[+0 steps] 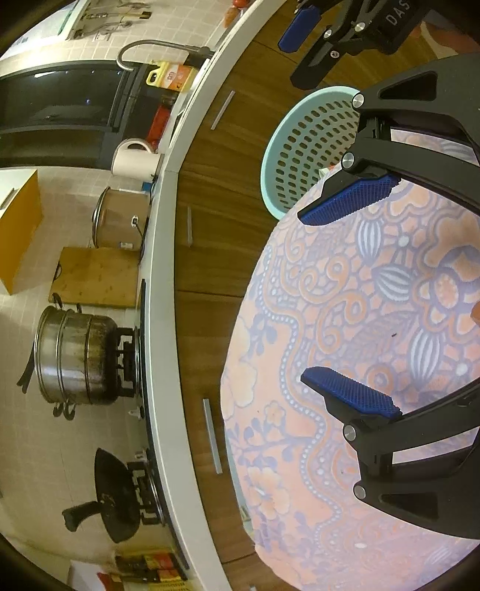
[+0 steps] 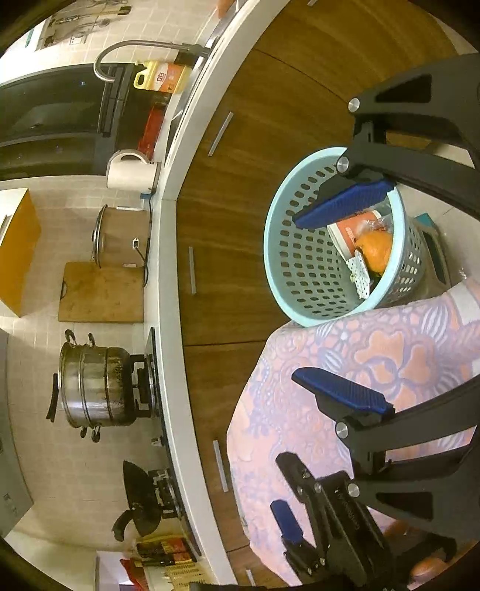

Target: Collect trash

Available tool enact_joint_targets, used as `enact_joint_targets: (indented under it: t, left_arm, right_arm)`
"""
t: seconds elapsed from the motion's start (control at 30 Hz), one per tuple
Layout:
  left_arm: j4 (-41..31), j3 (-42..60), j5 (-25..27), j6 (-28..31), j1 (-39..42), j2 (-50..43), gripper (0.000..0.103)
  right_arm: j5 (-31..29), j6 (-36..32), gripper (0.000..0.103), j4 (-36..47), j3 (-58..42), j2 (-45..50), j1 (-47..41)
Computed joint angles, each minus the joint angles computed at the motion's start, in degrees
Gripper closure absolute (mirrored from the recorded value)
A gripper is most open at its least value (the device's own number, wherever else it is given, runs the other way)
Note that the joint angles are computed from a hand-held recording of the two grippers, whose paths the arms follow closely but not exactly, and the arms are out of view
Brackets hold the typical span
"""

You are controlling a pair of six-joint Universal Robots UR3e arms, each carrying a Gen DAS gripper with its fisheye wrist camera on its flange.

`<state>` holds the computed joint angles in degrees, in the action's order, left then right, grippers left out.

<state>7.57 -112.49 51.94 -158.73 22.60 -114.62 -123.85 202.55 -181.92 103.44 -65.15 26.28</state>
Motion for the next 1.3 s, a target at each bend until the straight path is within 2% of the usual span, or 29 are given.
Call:
enact_joint_targets:
  t: [0.6,1.0,1.3]
  left_arm:
    - [5.4,-2.6,1.3,0.4,-0.9,0.5,0.024]
    - [5.6,-2.5,1.4,0.4,-1.0,0.3,0.024]
    - [5.4,-2.6,1.4,0.4,-0.9,0.4,0.023]
  right_arm:
    - [0.9,0.8,0.029,-1.3,2.2,-2.5,-1.1]
    - [-1.6,1.1,0.029,-3.2,3.0,-2.5,-0.3]
    - [-1.2,1.3,0.029,-4.3,3.8,-2.6,-0.5]
